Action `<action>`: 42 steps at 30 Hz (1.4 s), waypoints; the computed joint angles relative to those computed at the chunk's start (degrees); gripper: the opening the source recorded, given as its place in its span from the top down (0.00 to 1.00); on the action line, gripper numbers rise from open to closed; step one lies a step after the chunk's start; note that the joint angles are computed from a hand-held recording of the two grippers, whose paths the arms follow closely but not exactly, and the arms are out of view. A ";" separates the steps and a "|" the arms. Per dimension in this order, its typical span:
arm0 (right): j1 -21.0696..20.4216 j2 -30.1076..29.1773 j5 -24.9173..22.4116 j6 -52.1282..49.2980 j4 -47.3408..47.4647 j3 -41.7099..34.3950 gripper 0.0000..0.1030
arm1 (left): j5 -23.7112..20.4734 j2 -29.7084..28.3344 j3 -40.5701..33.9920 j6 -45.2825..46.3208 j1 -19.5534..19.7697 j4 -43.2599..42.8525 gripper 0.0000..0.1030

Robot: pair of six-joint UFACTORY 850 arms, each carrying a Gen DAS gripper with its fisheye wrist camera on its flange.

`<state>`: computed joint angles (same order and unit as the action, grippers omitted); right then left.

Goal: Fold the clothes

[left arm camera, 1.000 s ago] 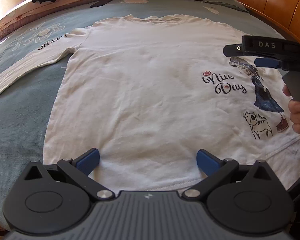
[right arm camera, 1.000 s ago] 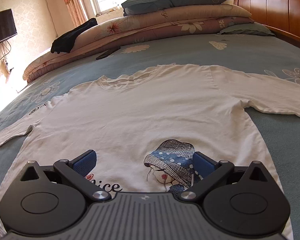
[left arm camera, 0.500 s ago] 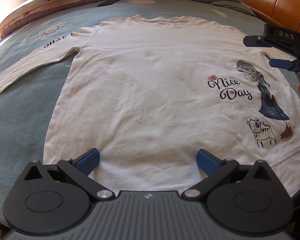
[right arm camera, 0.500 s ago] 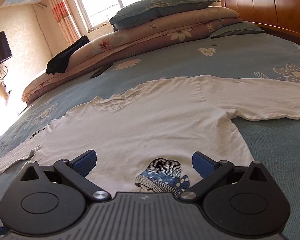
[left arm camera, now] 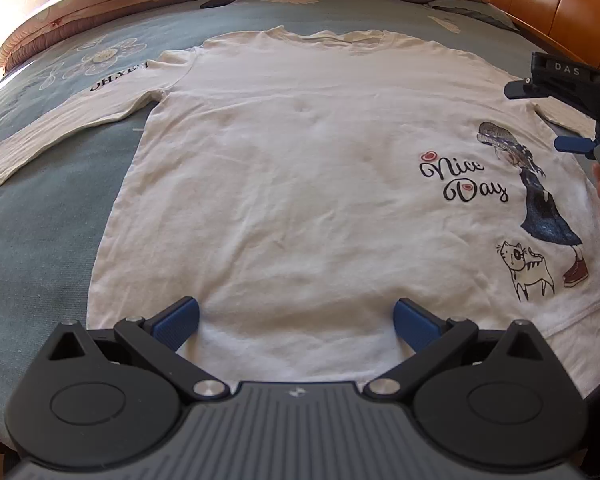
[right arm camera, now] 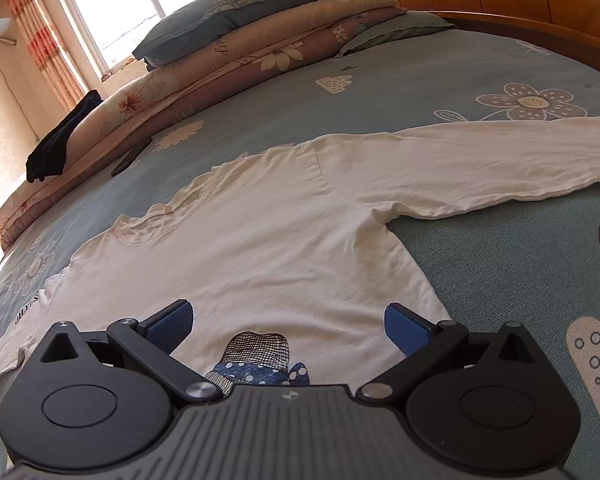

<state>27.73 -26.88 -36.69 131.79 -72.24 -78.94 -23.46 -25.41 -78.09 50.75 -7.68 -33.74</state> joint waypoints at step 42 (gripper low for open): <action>10.73 7.18 -9.60 23.51 1.27 9.54 0.00 | -22.05 -14.41 -28.65 -3.63 -1.31 -15.98 0.00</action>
<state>38.46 -19.70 -46.29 155.30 -70.97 -69.40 -45.52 -39.83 -106.74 47.12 -8.99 -49.72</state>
